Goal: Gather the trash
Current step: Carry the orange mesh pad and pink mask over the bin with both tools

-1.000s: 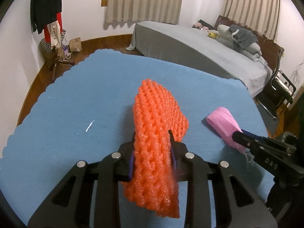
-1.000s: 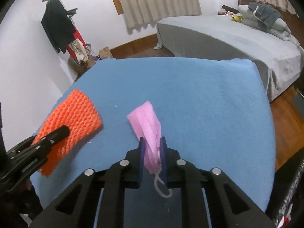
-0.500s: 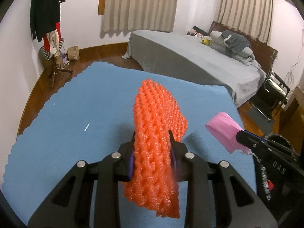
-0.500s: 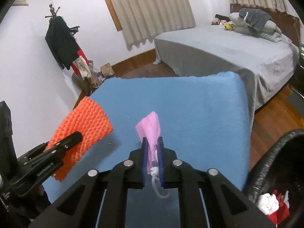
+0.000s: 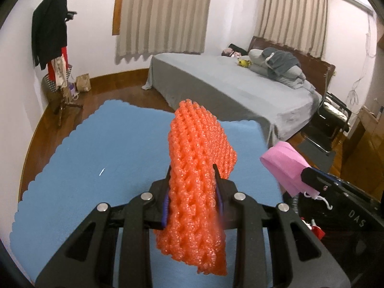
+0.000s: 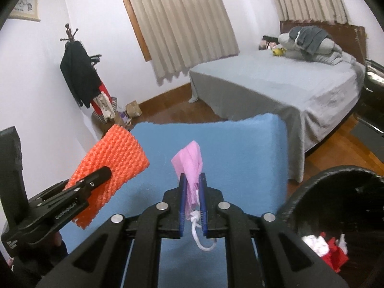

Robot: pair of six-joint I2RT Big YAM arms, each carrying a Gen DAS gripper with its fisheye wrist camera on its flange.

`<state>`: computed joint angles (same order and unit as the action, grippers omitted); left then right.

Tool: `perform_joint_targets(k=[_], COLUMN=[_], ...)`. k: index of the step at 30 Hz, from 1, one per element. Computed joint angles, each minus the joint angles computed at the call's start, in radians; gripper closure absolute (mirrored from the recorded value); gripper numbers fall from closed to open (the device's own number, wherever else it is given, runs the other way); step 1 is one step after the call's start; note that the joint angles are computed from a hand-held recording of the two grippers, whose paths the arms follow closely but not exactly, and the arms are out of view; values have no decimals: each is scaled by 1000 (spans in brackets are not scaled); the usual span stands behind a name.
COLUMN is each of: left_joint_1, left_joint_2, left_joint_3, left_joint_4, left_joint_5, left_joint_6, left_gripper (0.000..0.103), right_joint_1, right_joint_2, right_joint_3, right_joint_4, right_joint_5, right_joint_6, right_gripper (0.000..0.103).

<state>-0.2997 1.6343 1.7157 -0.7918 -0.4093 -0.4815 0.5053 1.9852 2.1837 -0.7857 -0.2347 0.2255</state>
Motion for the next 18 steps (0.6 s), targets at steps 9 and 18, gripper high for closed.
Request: perform_joint_targets(k=[9, 18], left_joint_1=[-74, -163], left_joint_2=[-7, 15], left_joint_3=[32, 95], left_joint_4=[1, 12], left_joint_5=[-18, -28], left_joint_6=[20, 64], left_gripper=[75, 75], right_joint_1=[-39, -81], right_joint_2=[-156, -274], right_joint_3=[-189, -313], right_joint_4=[103, 162], right_joint_5=[27, 49], right_joint_6=[-1, -16], right_gripper=[93, 93])
